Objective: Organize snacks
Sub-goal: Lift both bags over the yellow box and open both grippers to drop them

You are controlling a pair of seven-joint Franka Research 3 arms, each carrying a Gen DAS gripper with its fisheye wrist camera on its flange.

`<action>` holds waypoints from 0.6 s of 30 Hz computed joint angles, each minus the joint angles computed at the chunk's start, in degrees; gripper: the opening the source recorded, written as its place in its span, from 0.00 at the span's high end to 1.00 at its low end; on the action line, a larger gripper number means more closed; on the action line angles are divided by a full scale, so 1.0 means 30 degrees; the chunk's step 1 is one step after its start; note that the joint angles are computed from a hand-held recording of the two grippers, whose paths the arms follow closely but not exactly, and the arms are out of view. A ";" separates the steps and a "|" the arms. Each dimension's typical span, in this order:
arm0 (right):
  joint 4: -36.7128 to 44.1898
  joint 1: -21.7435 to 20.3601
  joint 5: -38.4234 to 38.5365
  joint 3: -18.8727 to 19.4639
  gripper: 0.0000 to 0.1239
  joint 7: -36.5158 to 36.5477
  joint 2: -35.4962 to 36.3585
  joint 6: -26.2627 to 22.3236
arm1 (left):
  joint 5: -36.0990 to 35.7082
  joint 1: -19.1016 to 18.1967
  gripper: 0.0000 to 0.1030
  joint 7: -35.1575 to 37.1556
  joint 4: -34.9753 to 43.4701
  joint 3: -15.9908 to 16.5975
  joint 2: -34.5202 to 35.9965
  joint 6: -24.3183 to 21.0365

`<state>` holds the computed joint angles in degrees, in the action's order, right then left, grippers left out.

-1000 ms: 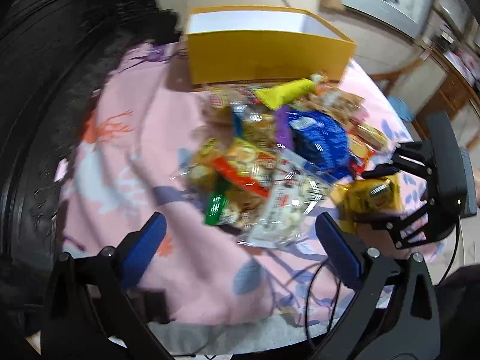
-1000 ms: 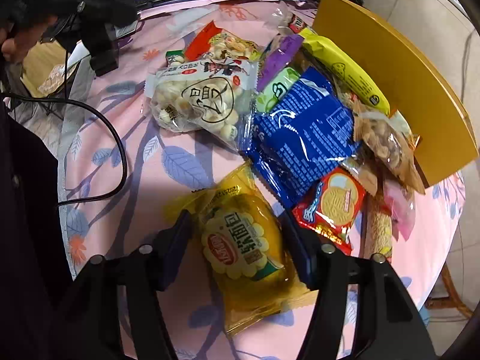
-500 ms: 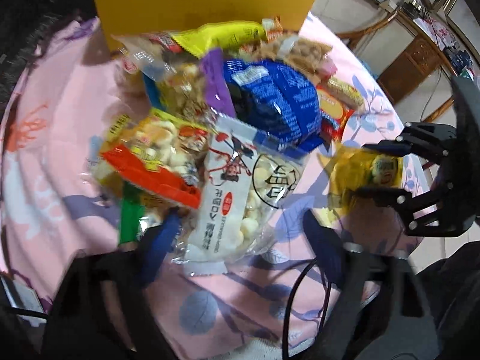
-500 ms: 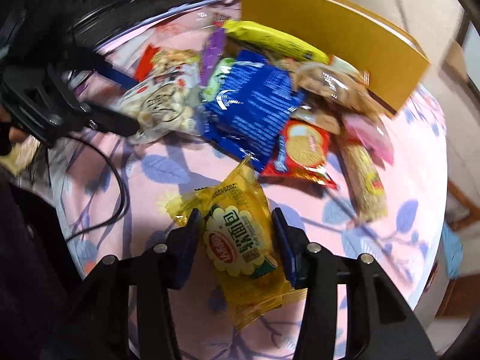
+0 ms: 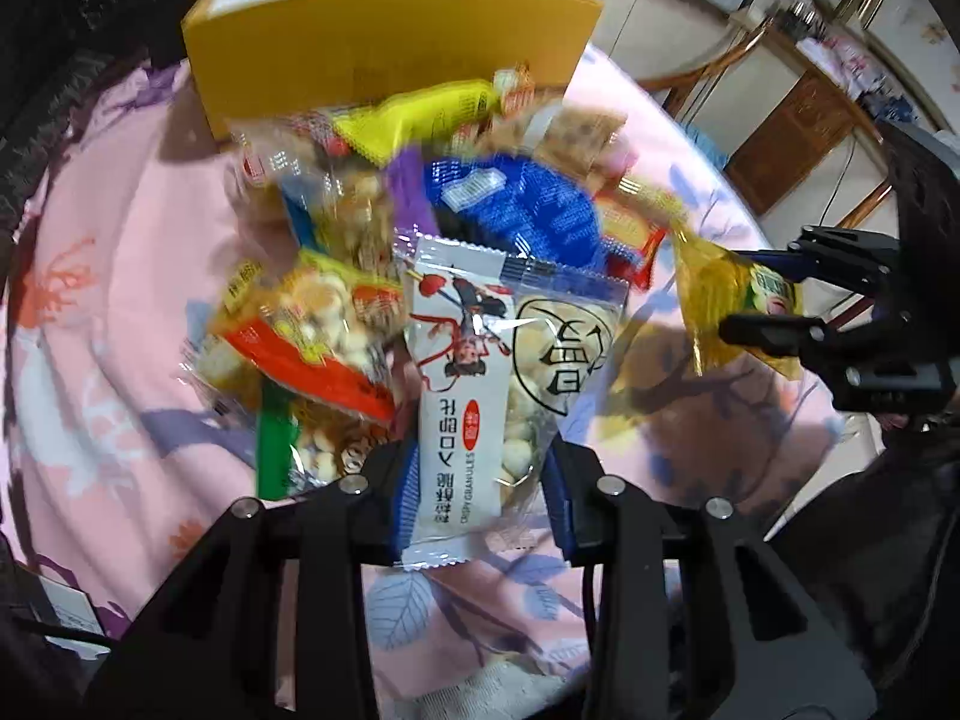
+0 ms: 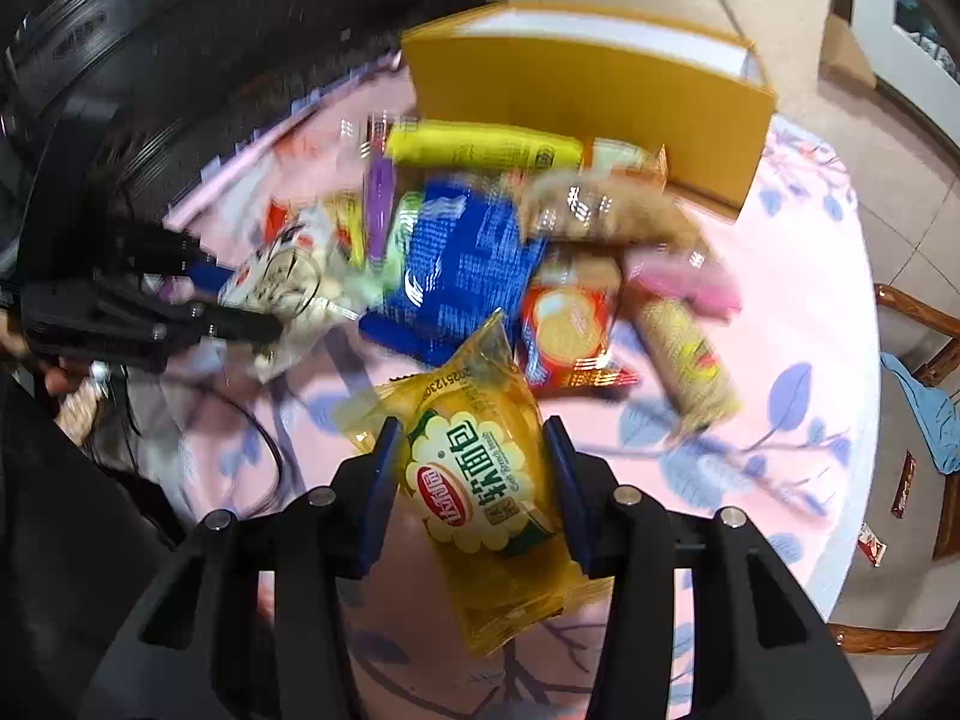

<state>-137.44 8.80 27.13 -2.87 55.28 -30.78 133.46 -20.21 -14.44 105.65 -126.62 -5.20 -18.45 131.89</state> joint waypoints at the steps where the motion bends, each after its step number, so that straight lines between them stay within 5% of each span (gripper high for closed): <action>1: 0.0206 0.0000 0.0149 -0.0131 0.61 -0.0029 0.0039 0.0102 | -0.0167 0.0000 0.66 0.0020 0.0148 0.0074 -0.0094 0.0082; 10: 0.5498 0.0468 0.1594 0.0196 0.61 0.1113 0.4331 0.4789 | -0.0739 0.0853 0.66 -0.1441 0.4833 0.0302 0.2275 0.3011; 18: 1.1744 0.0086 -0.0282 0.0928 0.61 0.4772 0.9787 0.8521 | 0.3797 0.2105 0.65 -0.4821 1.3087 -0.1172 0.8542 0.4242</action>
